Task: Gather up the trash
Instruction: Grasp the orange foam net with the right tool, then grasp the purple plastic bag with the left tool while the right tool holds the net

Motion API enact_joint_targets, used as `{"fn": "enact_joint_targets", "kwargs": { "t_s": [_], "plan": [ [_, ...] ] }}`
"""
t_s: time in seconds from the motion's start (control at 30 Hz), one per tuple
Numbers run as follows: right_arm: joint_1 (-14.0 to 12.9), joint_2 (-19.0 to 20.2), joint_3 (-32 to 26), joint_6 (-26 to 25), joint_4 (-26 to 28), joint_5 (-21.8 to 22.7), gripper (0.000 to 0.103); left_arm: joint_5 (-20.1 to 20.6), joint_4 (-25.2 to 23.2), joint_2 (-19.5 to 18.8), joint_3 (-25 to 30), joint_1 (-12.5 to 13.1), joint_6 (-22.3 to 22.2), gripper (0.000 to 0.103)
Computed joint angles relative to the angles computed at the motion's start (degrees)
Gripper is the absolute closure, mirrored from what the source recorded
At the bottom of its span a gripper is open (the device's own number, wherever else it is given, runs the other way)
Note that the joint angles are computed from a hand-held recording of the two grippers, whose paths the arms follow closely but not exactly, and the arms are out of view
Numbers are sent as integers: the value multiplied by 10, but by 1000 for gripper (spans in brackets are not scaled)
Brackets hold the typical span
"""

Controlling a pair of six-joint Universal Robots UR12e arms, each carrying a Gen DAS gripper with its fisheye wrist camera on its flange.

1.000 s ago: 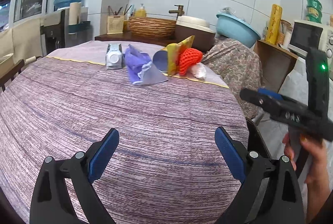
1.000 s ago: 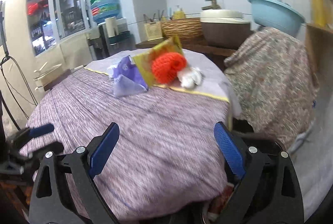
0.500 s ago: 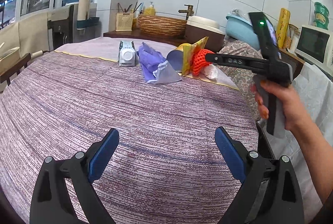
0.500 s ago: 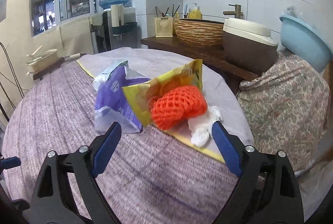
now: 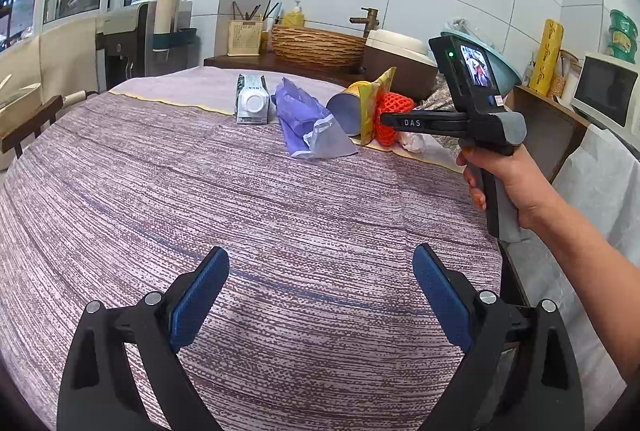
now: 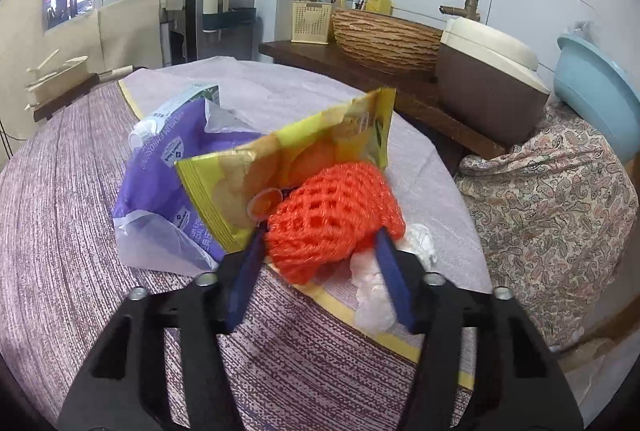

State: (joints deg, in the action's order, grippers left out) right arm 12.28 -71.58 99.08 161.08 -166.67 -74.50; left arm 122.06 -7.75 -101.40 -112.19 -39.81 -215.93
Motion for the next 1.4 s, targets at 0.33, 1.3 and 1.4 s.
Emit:
{"fn": "enact_joint_targets", "kwargs": {
  "t_s": [0.33, 1.3, 1.4],
  "plan": [
    [-8, -12, 25, 4, -32, 21, 85, -11, 7, -1, 6, 9, 10, 11],
    [-57, -112, 163, 22, -84, 151, 86, -132, -118, -66, 148, 114, -32, 21],
    [-63, -119, 175, 23, -84, 159, 86, -131, -146, -75, 161, 117, -29, 21]
  ]
}}
